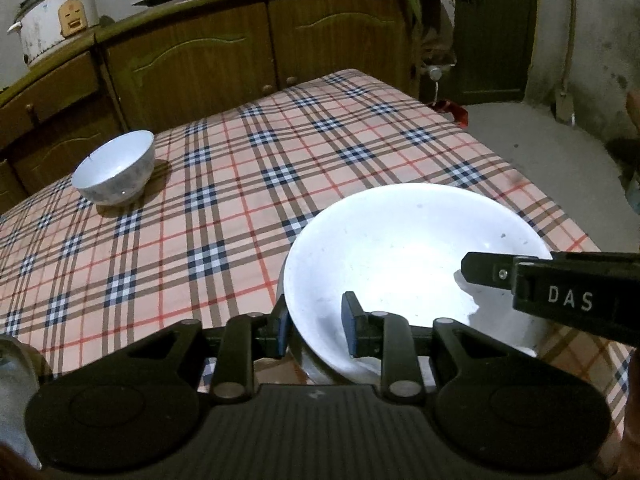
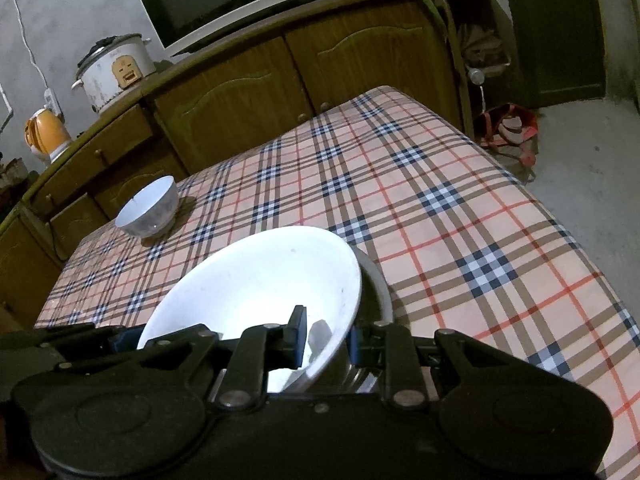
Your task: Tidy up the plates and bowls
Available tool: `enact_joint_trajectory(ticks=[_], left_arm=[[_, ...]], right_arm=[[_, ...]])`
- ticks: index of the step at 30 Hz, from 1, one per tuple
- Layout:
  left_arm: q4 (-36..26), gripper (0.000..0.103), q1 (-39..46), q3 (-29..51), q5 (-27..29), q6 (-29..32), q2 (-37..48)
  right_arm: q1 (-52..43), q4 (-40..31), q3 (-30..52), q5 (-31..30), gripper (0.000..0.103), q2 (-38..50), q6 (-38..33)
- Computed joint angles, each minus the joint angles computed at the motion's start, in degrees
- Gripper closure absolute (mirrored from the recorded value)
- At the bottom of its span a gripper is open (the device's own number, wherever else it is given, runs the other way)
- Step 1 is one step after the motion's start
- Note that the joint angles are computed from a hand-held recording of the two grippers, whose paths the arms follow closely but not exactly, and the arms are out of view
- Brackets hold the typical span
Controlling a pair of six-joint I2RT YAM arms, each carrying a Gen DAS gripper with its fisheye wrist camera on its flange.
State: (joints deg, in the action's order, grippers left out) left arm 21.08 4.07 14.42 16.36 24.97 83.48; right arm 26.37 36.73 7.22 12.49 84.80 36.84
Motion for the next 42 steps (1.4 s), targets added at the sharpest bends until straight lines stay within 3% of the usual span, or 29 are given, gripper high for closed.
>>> enact_joint_trajectory(ticks=[19, 22, 30, 38, 42], left_arm=[[3.15, 0.074, -2.8, -1.14, -6.36, -0.61, 1.22], [0.84, 0.073, -1.58, 0.89, -4.58, -1.61, 3.66], [5.21, 0.068, -2.59, -0.21, -4.95, -1.2, 5.59], [6.12, 0.067, -2.46, -0.13, -4.72, -1.36, 6.64], [5.86, 0.065, -2.04, 0.06, -4.49, -1.36, 7.05]], right_arm=[[1.93, -1.78, 2.88, 1.39, 0.076, 3.97, -1.52], [2.25, -2.11, 3.41, 1.86, 0.076, 4.69, -1.64], [2.84, -3.22, 3.37, 3.44, 0.076, 3.52, -1.87], [3.23, -4.7, 3.95, 4.34, 0.07, 3.73, -2.12], [3.06, -4.77, 3.39, 4.32, 0.063, 2.62, -1.92]])
